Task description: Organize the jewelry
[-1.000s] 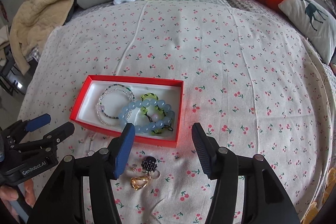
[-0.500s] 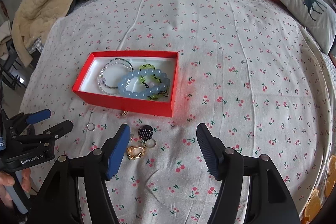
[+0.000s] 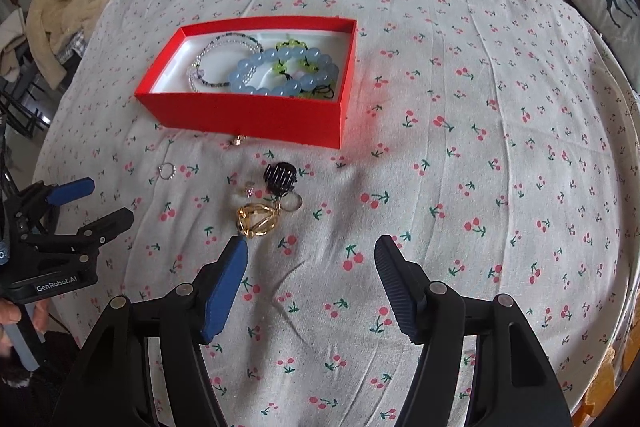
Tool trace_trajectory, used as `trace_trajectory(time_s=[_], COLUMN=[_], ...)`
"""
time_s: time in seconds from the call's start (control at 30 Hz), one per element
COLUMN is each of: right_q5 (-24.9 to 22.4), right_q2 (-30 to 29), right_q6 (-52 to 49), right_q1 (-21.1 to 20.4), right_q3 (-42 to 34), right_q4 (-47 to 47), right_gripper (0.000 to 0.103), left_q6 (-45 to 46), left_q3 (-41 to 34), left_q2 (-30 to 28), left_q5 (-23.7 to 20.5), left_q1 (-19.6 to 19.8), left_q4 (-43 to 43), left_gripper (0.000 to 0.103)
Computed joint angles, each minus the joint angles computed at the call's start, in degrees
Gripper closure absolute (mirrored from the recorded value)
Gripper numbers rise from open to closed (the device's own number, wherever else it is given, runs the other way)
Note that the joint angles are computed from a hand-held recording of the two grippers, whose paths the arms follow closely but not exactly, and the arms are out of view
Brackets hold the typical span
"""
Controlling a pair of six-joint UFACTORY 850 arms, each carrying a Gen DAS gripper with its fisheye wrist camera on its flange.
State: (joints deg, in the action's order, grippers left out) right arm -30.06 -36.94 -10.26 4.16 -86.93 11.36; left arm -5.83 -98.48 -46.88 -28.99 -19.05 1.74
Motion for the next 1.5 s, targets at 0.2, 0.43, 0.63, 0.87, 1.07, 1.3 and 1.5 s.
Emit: trace_trajectory(time_s=[0.2, 0.43, 0.63, 0.87, 1.07, 1.3, 1.5], right_q5=[-3.90, -7.14, -6.95, -7.06, -6.56, -5.02, -6.65], right_q2=[-2.57, -5.49, -7.13, -8.11, -7.03, -4.84, -5.35], right_q6=[-0.51, -0.39, 1.40, 0.90, -1.11, -0.81, -2.99], right_q1=[0.27, 0.91, 1.58, 1.71, 1.12, -0.58, -2.52], right_q3=[-1.93, -5.42, -7.80, -9.18, -8.34, -6.34, -6.98], right_q4=[1.33, 3.80, 4.10, 5.29, 6.71, 6.61, 14.21], right_gripper=[0.034, 0.034, 0.038, 0.085, 0.096, 0.100, 0.095], left_q6=[-0.35, -1.40, -1.14, -0.24, 1.96, 2.04, 2.34], left_q3=[0.01, -1.01, -1.58, -1.72, -1.36, -4.31, -5.61], left_q2=[-0.69, -1.31, -1.64, -1.52, -0.83, -2.48, -3.14], left_q5=[-1.42, -2.36, -2.79, -2.20, -0.66, -1.64, -1.95], left_q1=[-0.56, -0.58, -0.37, -0.01, -0.77, -2.40, -2.83], left_q4=[2.64, 2.86, 2.10, 0.60, -2.30, -2.35, -2.89], left_gripper=[0.019, 0.019, 0.019, 0.019, 0.020, 0.020, 0.020])
